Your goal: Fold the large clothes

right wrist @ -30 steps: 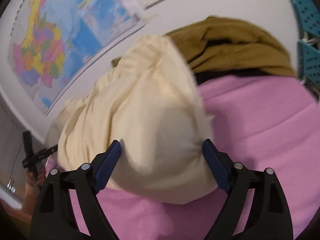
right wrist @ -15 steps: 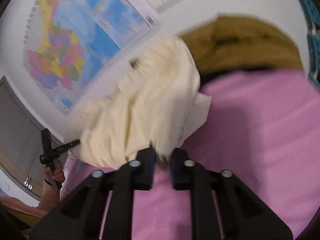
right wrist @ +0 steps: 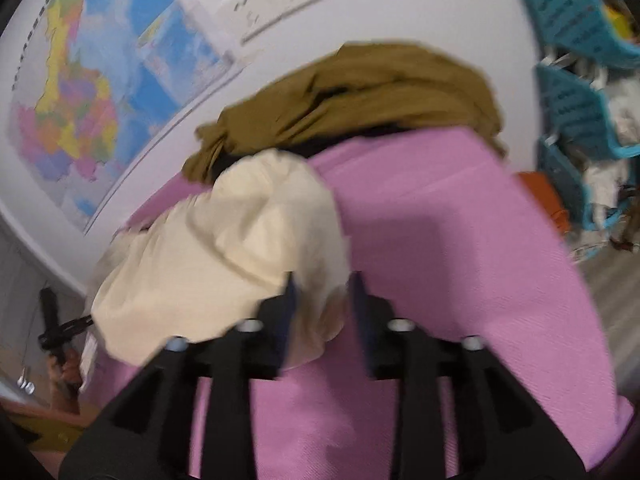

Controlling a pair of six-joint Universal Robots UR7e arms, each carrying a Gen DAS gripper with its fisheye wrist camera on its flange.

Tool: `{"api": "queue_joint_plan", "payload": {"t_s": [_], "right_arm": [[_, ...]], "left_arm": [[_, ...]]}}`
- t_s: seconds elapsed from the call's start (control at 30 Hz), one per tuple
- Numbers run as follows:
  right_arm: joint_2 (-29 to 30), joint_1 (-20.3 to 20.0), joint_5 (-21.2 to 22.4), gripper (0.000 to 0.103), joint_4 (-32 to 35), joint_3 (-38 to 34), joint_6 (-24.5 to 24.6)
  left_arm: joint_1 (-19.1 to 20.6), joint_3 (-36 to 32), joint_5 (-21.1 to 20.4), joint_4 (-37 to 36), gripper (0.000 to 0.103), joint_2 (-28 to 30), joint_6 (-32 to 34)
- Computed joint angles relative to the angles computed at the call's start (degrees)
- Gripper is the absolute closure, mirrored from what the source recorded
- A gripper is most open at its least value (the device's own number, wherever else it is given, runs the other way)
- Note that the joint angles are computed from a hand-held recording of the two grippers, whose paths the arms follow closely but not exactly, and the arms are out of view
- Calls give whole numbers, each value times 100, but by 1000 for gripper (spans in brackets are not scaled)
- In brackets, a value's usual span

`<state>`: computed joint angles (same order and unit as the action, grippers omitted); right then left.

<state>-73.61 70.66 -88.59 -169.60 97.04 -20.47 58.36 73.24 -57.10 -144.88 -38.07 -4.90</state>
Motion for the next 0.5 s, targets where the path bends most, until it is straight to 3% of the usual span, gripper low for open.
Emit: {"api": "queue_joint_plan", "payload": {"t_s": [0.07, 0.1, 0.17, 0.3, 0.4, 0.43, 0.47, 0.5], "right_arm": [[-70, 224, -307, 49, -684, 175, -196], [-82, 331, -302, 45, -857, 228, -328], [-88, 489, -49, 39, -859, 235, -673], [393, 961, -26, 37, -181, -196, -1460], [1018, 1223, -376, 37, 410, -767, -1729], [1260, 1289, -539, 40, 604, -989, -1830], [1430, 1330, -725, 49, 595, -1095, -1906], [1631, 1401, -1047, 65, 511, -1226, -1969]], "left_arm": [[-128, 105, 280, -345, 50, -57, 310], [-251, 197, 582, -711, 44, -60, 641], [-406, 230, 763, -1162, 36, -29, 1173], [-566, -109, 438, -1113, 32, 208, 1707], [-519, -544, 289, -630, 32, 522, 1683], [-467, -645, 191, -458, 32, 590, 1627], [-421, -846, 203, -216, 32, 730, 1510], [-405, -1025, 369, 72, 33, 855, 1356]]}}
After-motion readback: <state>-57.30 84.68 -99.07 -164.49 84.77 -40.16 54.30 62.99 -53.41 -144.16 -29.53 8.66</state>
